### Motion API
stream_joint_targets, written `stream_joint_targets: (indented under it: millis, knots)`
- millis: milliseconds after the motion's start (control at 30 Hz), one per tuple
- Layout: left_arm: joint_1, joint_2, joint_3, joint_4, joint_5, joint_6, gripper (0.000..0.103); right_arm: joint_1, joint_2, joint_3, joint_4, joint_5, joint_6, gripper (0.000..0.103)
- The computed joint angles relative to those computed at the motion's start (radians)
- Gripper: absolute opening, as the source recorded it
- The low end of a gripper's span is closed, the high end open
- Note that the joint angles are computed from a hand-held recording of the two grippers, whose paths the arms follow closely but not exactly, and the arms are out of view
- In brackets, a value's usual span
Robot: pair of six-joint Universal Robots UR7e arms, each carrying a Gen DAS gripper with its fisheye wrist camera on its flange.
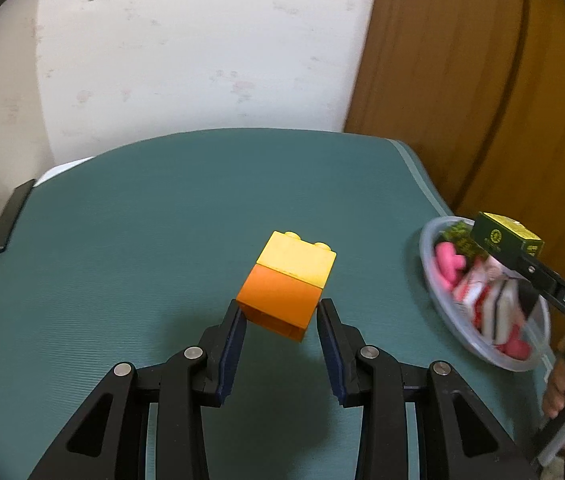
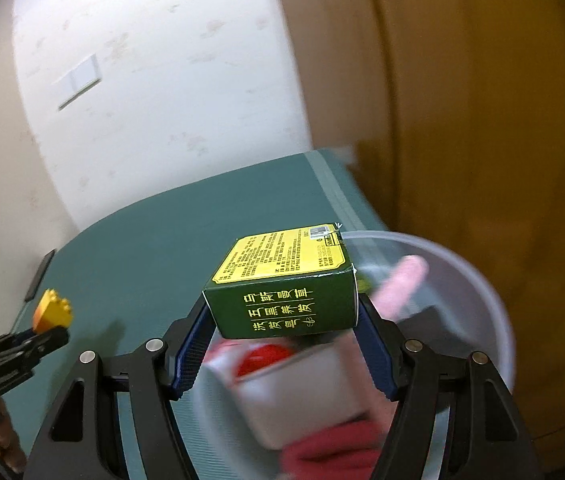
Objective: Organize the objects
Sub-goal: 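Carry the box with the right gripper over the bowl while the left gripper carries the block there, then open the right gripper to drop the box into the bowl while the left gripper releases the block inside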
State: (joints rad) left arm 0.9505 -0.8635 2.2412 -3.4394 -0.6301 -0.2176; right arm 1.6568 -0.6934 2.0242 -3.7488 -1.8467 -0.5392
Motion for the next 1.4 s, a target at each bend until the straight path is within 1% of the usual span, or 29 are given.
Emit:
stream_joint_targets:
  millis: [200, 400, 533, 633, 733, 800, 967, 1133, 1167, 1200, 1233, 1400]
  knots:
    - [-0.027, 0.030, -0.033, 0.032, -0.017, 0.015, 0.039, -0.035, -0.029, -0.001, 0.007, -0.017, -0.016, 0.069]
    - [-0.052, 0.046, -0.057, 0.068, -0.045, 0.030, 0.039, -0.056, -0.036, -0.016, 0.039, -0.020, -0.016, 0.069]
    - [-0.051, 0.057, -0.085, 0.089, -0.075, 0.049, 0.039, -0.072, -0.048, -0.017, 0.066, -0.015, -0.014, 0.069]
    - [-0.054, 0.070, -0.100, 0.100, -0.101, 0.063, 0.039, -0.088, -0.063, -0.006, 0.086, 0.014, -0.017, 0.071]
    - [-0.061, 0.087, -0.112, 0.106, -0.125, 0.073, 0.039, -0.099, -0.069, 0.006, 0.073, 0.027, -0.020, 0.071]
    - [-0.060, 0.096, -0.129, 0.115, -0.142, 0.083, 0.039, -0.110, -0.079, 0.018, 0.069, 0.049, -0.016, 0.071]
    - [-0.053, 0.129, -0.181, 0.129, -0.165, 0.119, 0.039, -0.133, -0.100, 0.039, 0.061, 0.085, -0.017, 0.071]
    - [-0.047, 0.159, -0.233, 0.157, -0.191, 0.144, 0.039, -0.147, -0.111, 0.034, 0.084, 0.107, -0.014, 0.071]
    - [-0.049, 0.163, -0.237, 0.161, -0.194, 0.145, 0.039, -0.150, -0.112, 0.032, 0.089, 0.115, -0.012, 0.073]
    - [-0.048, 0.168, -0.245, 0.166, -0.197, 0.148, 0.039, -0.154, -0.116, 0.035, 0.090, 0.127, -0.010, 0.076]
    - [-0.048, 0.174, -0.255, 0.173, -0.202, 0.152, 0.039, -0.157, -0.118, 0.037, 0.088, 0.136, -0.009, 0.077]
    - [-0.044, 0.198, -0.298, 0.201, -0.226, 0.175, 0.039, -0.169, -0.135, 0.067, 0.046, 0.185, -0.027, 0.078]
